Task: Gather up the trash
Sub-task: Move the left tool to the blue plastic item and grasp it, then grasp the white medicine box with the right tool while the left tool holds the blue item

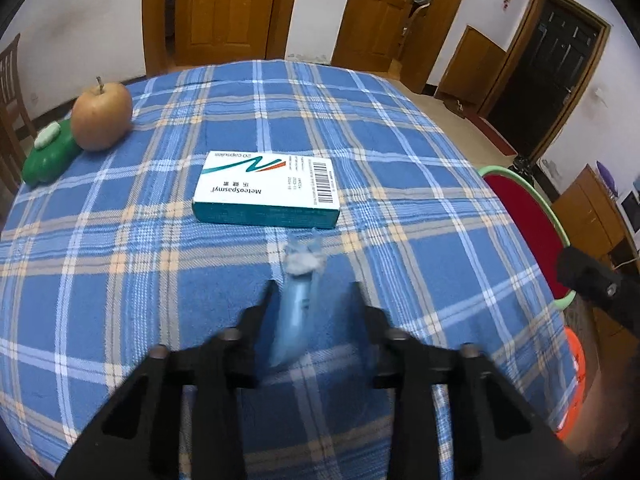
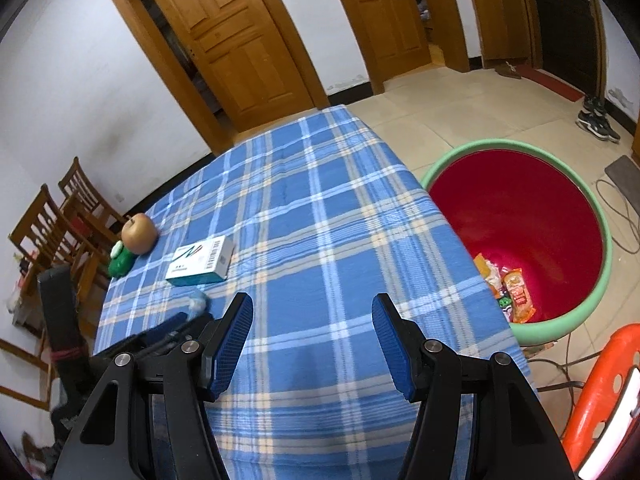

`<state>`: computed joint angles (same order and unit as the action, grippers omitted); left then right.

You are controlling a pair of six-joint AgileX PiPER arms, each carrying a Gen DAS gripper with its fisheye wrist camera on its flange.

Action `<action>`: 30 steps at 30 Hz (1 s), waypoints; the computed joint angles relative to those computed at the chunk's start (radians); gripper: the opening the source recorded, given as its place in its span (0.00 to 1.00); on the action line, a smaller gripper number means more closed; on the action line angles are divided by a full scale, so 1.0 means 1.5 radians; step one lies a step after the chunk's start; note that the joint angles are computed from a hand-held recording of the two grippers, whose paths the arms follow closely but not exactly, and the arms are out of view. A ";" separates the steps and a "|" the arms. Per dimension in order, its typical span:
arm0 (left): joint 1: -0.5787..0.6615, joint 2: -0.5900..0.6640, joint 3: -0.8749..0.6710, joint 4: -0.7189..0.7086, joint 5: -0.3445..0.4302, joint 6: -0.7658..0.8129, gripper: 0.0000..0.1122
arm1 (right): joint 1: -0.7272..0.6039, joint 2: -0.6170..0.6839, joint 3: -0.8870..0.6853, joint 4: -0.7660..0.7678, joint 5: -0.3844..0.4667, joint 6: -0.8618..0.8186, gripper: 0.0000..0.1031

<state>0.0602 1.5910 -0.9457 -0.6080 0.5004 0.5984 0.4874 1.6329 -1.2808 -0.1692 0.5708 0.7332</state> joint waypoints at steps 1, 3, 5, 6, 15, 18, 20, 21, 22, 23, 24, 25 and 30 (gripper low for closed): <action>0.005 -0.001 0.003 -0.017 0.004 0.016 0.15 | 0.004 0.000 -0.004 -0.005 0.004 0.002 0.62; 0.020 -0.005 0.006 -0.042 0.014 0.035 0.15 | 0.012 0.001 -0.015 -0.012 0.011 0.003 0.62; 0.036 -0.016 0.010 -0.055 0.017 0.048 0.15 | 0.020 0.003 -0.026 -0.016 0.017 0.001 0.62; 0.047 -0.024 0.011 -0.063 0.019 0.057 0.15 | 0.024 0.008 -0.035 -0.019 0.021 0.002 0.62; 0.178 -0.055 -0.011 -0.037 0.023 0.049 0.15 | 0.055 0.112 -0.176 0.009 0.065 -0.039 0.63; 0.224 -0.043 -0.025 -0.042 0.030 0.061 0.15 | 0.064 0.160 -0.235 0.036 0.080 -0.060 0.74; 0.248 -0.033 -0.034 -0.042 0.034 0.067 0.15 | 0.073 0.201 -0.289 0.044 0.099 -0.062 0.75; 0.260 -0.027 -0.039 -0.044 0.036 0.074 0.15 | 0.077 0.227 -0.323 0.051 0.111 -0.068 0.75; 0.267 -0.023 -0.042 -0.045 0.036 0.079 0.15 | 0.081 0.245 -0.348 0.055 0.121 -0.070 0.75; 0.274 -0.018 -0.045 -0.048 0.035 0.084 0.15 | 0.086 0.270 -0.383 0.054 0.135 -0.069 0.75; 0.281 -0.013 -0.049 -0.053 0.036 0.092 0.15 | 0.091 0.294 -0.417 0.050 0.152 -0.064 0.78; 0.285 -0.009 -0.051 -0.058 0.038 0.099 0.15 | 0.095 0.314 -0.444 0.046 0.164 -0.058 0.80; 0.308 0.014 -0.060 -0.093 0.045 0.138 0.15 | 0.120 0.437 -0.628 0.009 0.257 -0.027 0.89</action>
<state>0.5228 1.6113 -1.0354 -0.7480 0.5685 0.8050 0.6673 2.2889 -2.2223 -0.1549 0.9562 0.6933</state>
